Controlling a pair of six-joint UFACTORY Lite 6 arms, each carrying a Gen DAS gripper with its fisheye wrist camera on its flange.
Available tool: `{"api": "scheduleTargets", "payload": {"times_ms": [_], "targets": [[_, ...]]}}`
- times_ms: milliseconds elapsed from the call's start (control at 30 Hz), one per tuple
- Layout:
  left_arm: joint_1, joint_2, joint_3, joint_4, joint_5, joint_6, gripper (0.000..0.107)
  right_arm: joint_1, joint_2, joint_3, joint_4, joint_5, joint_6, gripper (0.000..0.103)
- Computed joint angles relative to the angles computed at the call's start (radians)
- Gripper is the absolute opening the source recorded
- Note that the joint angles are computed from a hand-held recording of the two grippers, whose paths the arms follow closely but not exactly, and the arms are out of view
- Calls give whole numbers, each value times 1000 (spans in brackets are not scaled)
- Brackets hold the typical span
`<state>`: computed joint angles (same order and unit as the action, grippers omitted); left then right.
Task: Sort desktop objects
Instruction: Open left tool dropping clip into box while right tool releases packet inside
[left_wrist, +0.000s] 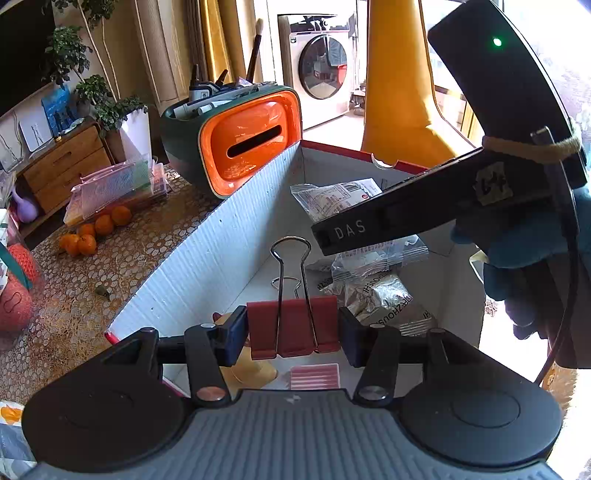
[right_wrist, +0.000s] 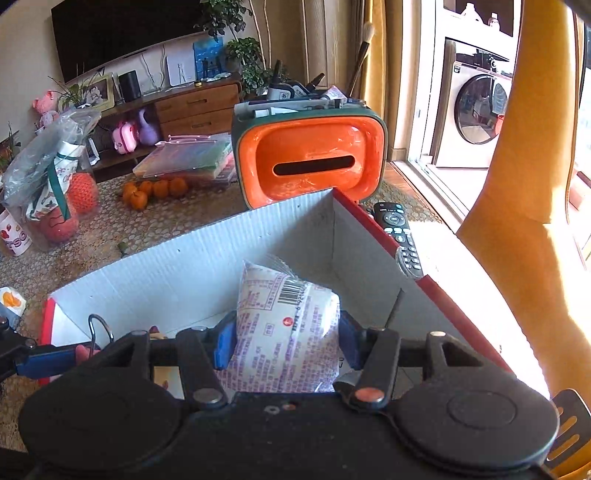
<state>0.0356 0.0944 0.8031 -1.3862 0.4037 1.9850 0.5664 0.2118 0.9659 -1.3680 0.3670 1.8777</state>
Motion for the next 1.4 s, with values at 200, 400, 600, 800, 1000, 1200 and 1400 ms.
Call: {"api": "scheduleTargets", "payload": {"times_ms": [200,400,600,800,1000,1200,1400], "targets": [[-51,108,72,112,-43,-127,50,-28,88,72,113,-31,-158,55],[-67,149,83,141,-60,-141,50,-38,129,121,280,-52,-378,55],[-80,143,67,144,-80,-144,50,-39,146,148,393,-43,-504,60],[-64,84,19,32,-71,-29,51,-30,122,124,300,-31,-388,73],[-49,3,-49,-53,-54,50,63,-32,64,70,195,-48,-244,83],[-3,-63,-91,-34,8,27,74,-14,3,17,130,-49,-164,88],[44,-113,-113,-7,68,4,78,20,-98,-58,-19,-40,0,97]]}}
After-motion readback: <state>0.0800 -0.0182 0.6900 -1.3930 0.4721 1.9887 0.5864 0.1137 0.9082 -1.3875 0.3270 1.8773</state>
